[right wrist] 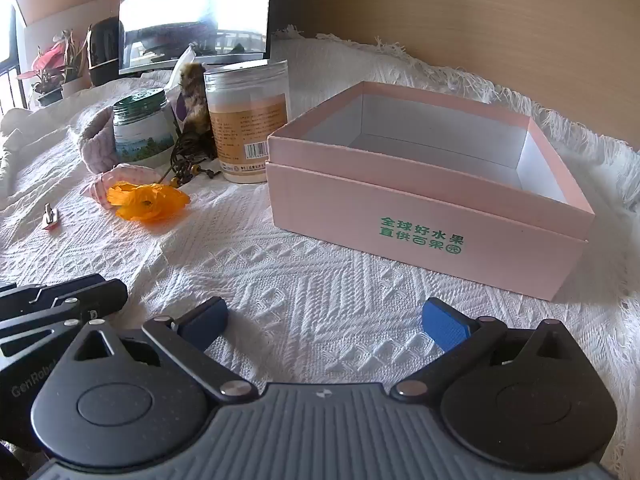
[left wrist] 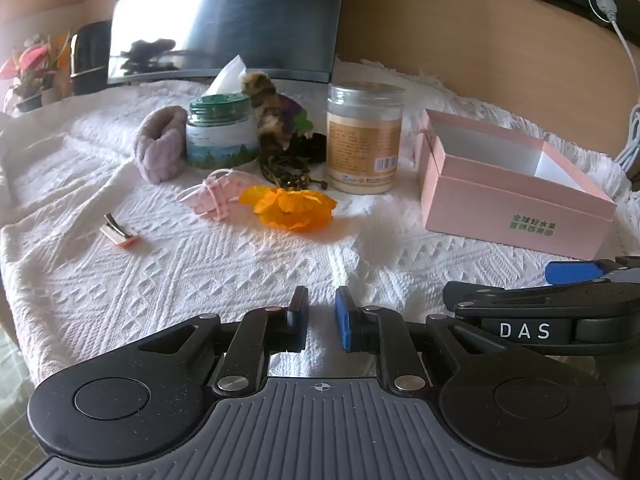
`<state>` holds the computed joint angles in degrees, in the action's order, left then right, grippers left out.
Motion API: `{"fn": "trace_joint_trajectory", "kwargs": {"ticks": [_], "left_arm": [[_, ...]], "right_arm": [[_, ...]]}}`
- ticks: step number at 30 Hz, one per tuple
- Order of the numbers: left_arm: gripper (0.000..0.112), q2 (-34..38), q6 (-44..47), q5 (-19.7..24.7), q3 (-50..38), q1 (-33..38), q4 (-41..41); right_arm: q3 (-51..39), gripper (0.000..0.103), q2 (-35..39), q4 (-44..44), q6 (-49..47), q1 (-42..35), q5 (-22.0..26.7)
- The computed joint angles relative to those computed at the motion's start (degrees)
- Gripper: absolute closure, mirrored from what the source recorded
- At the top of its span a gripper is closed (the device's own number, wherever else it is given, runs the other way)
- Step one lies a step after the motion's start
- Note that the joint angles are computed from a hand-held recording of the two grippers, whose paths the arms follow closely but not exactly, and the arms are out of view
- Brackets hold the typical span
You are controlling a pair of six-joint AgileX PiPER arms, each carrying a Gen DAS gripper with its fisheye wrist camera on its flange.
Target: Organize soft objects
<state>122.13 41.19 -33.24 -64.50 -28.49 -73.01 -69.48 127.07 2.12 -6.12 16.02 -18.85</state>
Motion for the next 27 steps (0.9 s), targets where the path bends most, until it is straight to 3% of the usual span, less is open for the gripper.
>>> {"fn": "trace_joint_trajectory", "kwargs": {"ticks": [27], "left_arm": [[0.095,0.5,3.0,-1.4,-0.8,-0.8,-2.1]], "right_arm": [[0.3,0.000,-0.1,0.2,0.1,0.2,-0.4]]}}
